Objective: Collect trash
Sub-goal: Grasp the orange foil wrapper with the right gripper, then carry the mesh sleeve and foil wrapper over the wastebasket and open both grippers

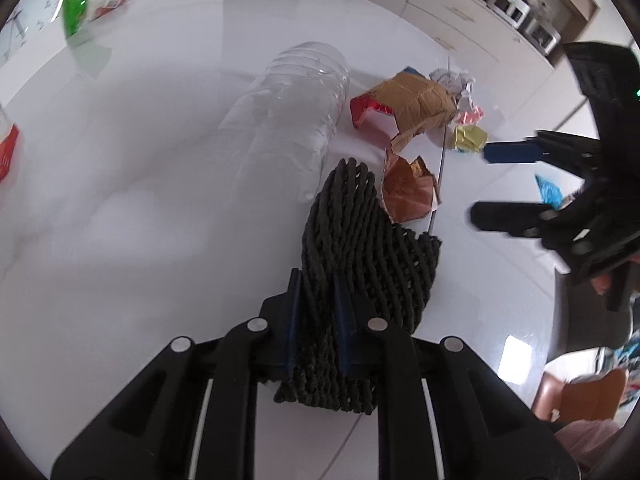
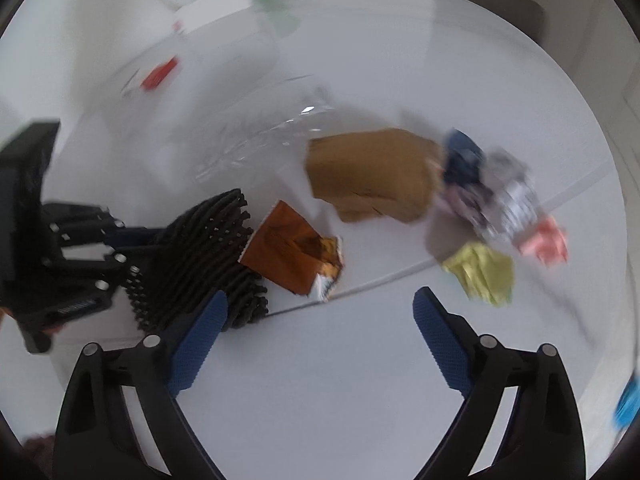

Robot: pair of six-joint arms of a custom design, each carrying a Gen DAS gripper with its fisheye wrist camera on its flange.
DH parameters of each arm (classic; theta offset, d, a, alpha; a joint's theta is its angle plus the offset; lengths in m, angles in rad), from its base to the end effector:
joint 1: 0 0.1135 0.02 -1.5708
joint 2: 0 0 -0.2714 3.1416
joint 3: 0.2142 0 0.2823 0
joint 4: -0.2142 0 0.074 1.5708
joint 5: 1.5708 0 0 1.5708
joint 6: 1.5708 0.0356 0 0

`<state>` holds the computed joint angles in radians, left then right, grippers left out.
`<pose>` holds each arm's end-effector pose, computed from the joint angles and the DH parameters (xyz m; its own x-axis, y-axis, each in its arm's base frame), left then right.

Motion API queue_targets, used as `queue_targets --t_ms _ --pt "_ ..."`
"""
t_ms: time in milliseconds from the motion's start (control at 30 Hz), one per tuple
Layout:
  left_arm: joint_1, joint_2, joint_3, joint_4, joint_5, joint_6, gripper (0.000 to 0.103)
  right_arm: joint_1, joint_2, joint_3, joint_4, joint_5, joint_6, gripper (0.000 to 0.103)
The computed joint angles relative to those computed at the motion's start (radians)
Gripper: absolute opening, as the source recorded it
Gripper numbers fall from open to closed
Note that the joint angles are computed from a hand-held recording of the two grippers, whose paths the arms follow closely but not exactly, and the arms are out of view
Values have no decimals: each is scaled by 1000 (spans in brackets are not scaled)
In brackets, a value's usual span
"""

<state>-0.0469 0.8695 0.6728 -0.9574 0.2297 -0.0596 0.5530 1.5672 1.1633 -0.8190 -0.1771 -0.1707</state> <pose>0.1706 -0.0161 0.2264 -0.9200 -0.0149 -0.3916 0.0831 0.9692 -0.2319 0.2804 0.1805 0.2292 -0.6918 -0.6235 -0.3641 -0.6958 0.7105 0.1053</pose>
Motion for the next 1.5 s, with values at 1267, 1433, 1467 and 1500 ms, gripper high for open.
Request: queue_targets --t_ms 1267,1433,1467,1500 --pt "-513 -257 115 -228 -272 -697 15 -156 -34 16 -129 -204 -240 26" --pt "-744 -96 184 -125 -332 -784 15 -437 -234 -74 -240 -283 -305 26" --pt "-779 -53 203 -101 -338 -783 15 -531 -269 -86 -282 -298 -348 26" --pt "-810 -6 225 -76 -341 -780 15 -624 -297 -95 -322 -304 -396 26"
